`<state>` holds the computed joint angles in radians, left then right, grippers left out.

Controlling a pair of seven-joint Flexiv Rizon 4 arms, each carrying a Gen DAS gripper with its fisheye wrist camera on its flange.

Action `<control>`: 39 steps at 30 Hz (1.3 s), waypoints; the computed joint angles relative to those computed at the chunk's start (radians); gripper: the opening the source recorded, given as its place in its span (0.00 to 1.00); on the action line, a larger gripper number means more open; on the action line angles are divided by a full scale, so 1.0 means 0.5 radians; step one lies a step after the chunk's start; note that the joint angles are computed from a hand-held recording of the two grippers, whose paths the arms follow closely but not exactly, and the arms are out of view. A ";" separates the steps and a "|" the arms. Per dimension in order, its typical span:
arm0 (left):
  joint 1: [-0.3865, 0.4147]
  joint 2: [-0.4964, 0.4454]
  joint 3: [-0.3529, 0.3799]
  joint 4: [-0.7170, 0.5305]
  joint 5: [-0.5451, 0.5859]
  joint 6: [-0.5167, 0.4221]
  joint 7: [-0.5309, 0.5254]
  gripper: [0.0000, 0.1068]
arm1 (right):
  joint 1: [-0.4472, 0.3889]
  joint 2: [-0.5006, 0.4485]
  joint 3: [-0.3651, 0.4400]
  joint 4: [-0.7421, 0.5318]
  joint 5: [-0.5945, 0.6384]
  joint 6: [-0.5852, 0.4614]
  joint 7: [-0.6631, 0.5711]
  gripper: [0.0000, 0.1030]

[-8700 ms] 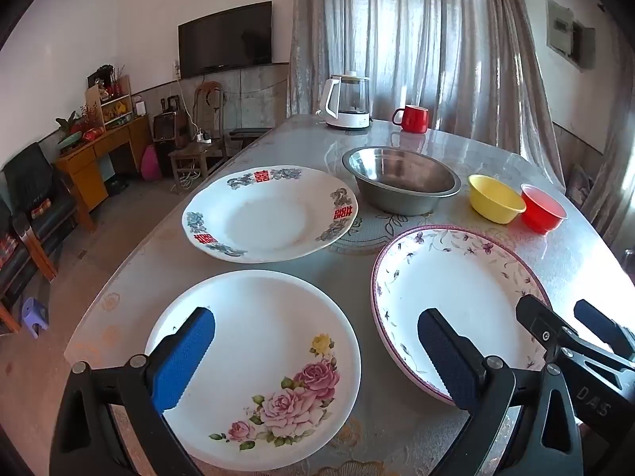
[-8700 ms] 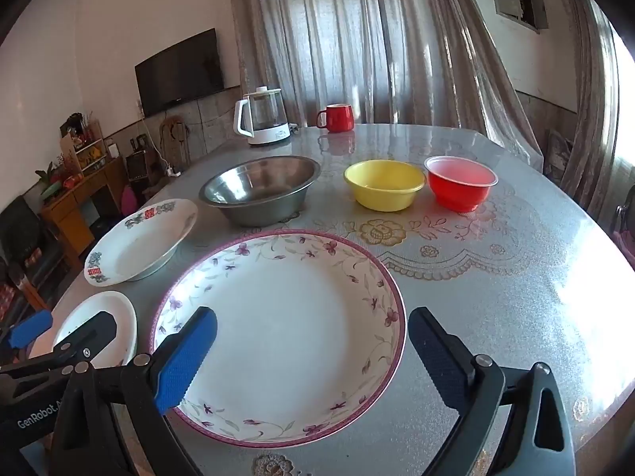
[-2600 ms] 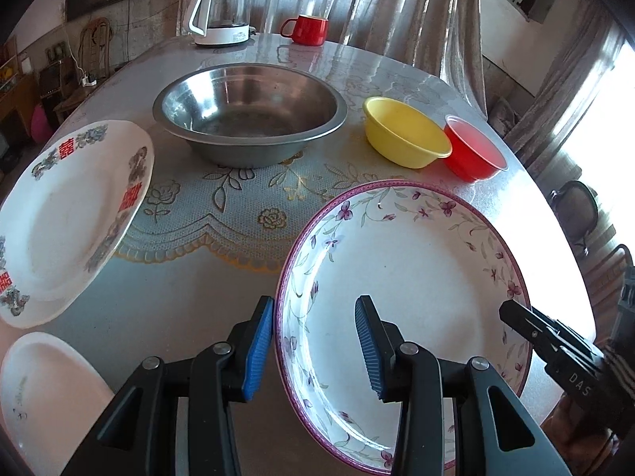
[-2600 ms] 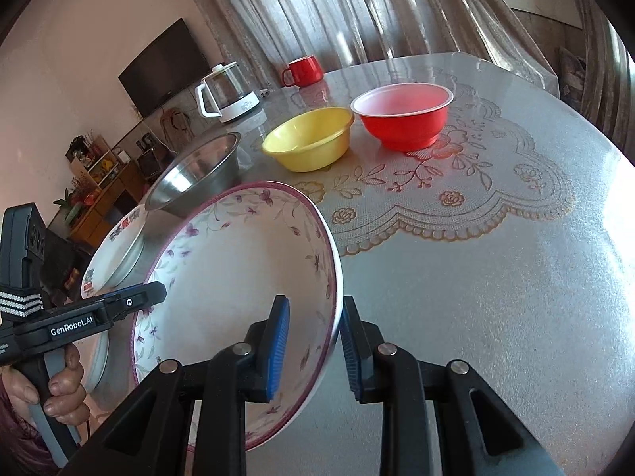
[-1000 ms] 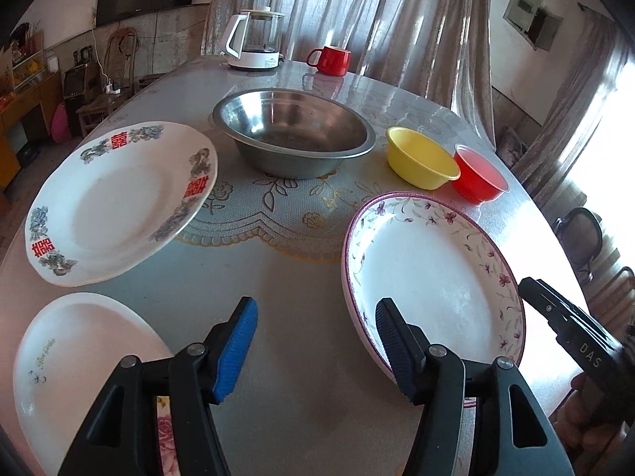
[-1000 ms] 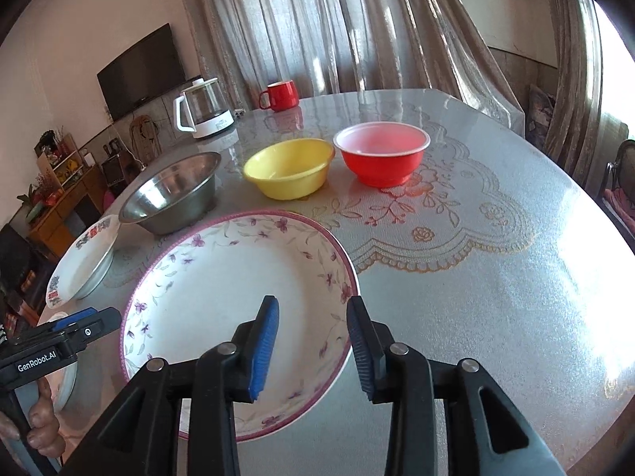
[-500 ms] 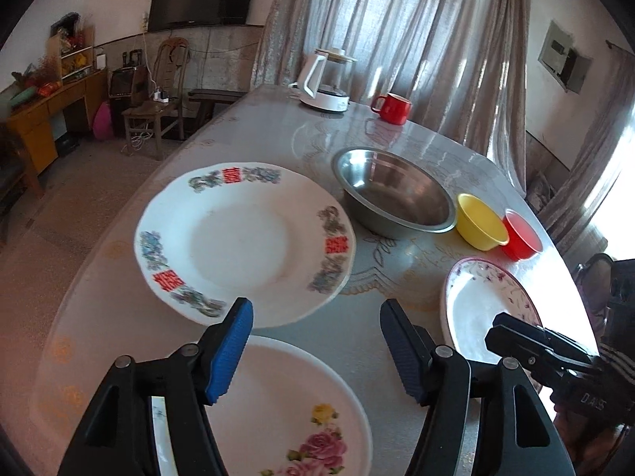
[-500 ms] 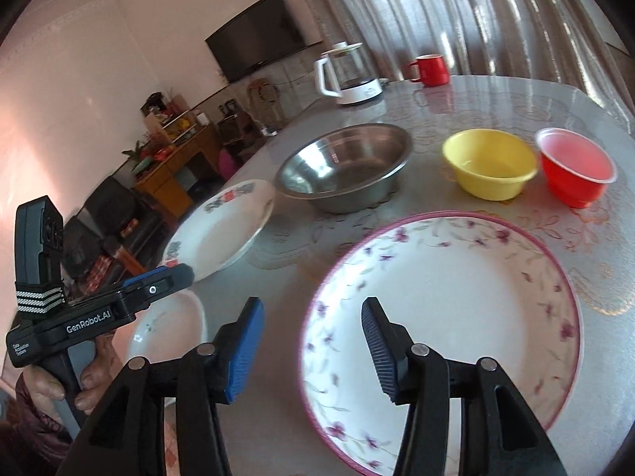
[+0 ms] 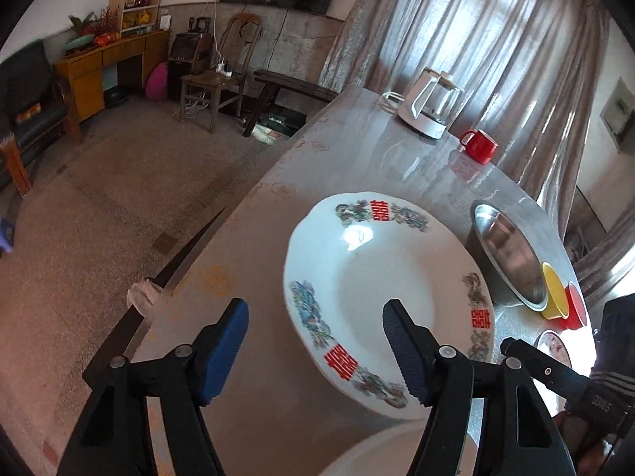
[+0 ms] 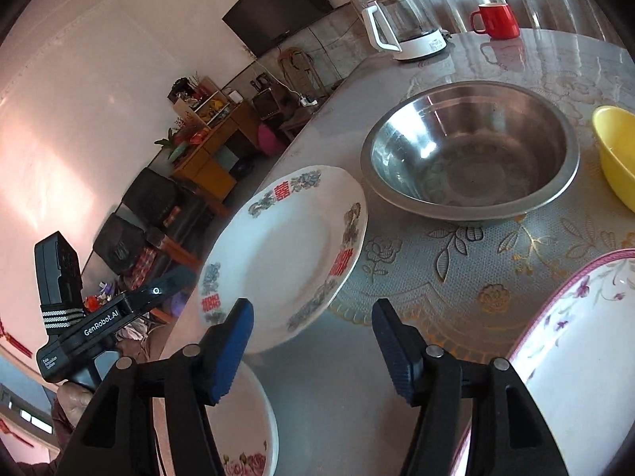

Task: Organize plates and bowls
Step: 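Grasp the rim of the double-happiness plate with the right gripper, then lift the double-happiness plate and carry it toward the purple-floral plate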

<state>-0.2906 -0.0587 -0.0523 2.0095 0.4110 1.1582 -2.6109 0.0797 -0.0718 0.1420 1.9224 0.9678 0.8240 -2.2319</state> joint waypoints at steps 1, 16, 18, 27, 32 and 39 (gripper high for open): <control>0.022 -0.021 0.005 0.023 -0.085 0.042 0.055 0.60 | 0.013 -0.023 0.003 -0.011 -0.013 0.014 0.027 0.61; -0.033 -0.259 0.107 -0.135 -0.310 0.138 0.540 0.44 | 0.056 -0.286 0.136 -0.191 -0.165 0.083 0.133 0.46; -0.046 -0.260 0.119 -0.145 -0.283 0.127 0.523 0.44 | 0.063 -0.297 0.154 -0.187 -0.186 0.141 0.136 0.42; 0.015 -0.312 0.069 -0.123 -0.518 0.147 0.727 0.49 | 0.094 -0.255 0.192 -0.094 -0.377 0.292 0.175 0.35; -0.020 -0.335 0.097 -0.161 -0.502 0.114 0.721 0.49 | 0.041 -0.283 0.191 -0.143 -0.282 0.215 0.159 0.35; -0.012 -0.362 0.084 -0.198 -0.605 0.036 0.802 0.50 | 0.021 -0.295 0.191 -0.165 -0.237 0.185 0.142 0.36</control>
